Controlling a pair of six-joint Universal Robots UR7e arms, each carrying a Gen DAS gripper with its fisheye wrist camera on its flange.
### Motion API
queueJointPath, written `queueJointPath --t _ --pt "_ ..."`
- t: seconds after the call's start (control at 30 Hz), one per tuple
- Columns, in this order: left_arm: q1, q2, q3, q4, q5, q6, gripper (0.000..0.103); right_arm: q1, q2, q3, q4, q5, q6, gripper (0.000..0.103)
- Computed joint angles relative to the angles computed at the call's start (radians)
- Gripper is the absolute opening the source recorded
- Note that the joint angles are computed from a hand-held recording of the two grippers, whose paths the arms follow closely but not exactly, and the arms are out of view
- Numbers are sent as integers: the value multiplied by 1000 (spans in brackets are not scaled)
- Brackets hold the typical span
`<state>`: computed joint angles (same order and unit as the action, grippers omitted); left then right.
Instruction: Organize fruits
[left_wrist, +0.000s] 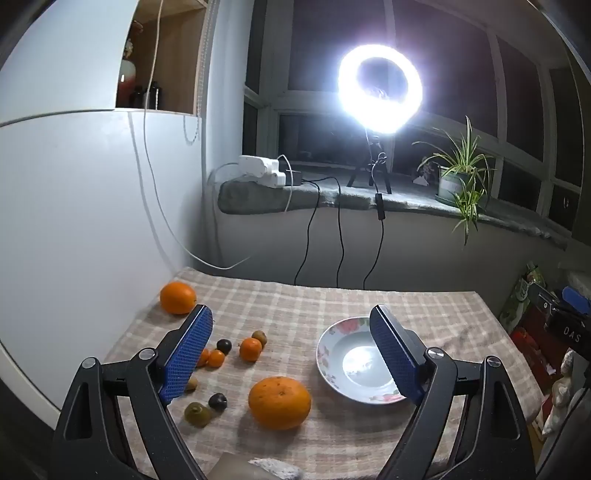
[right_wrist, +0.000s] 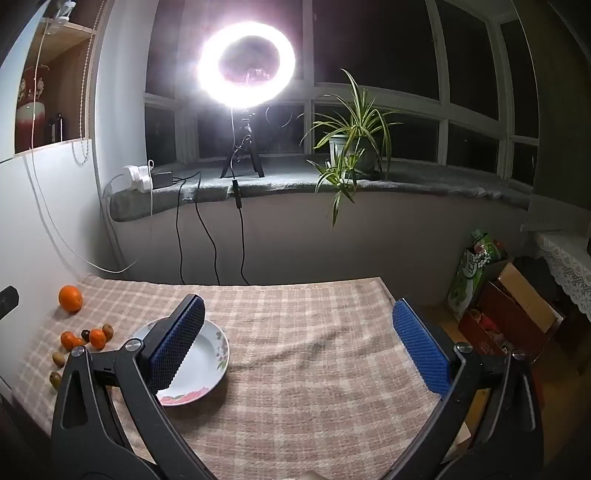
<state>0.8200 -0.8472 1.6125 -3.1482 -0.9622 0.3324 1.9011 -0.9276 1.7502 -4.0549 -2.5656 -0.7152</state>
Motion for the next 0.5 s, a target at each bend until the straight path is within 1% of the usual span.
queueJointPath --t 0.03,0.2,0.27,0.3,0.33,0.43,0.5 --pt "0 0 0 1 1 0 87 2 -4 2 18 -9 17 103" --pt "-5 0 3 3 0 -1 87 6 -3 -1 12 -13 4 103" --pt "5 0 -16 21 -6 -4 87 8 0 -5 11 -16 -2 103" --pt "4 1 -8 8 -4 -5 87 8 1 -6 12 -17 -2 103" --pt "4 1 -9 9 -4 -5 87 17 1 -20 19 -21 -5 103" --pt "5 -1 -14 19 -5 -9 87 14 9 -34 31 -20 0 103" --pt "6 -1 -15 20 -6 -9 87 12 6 -19 7 -13 -7 103"
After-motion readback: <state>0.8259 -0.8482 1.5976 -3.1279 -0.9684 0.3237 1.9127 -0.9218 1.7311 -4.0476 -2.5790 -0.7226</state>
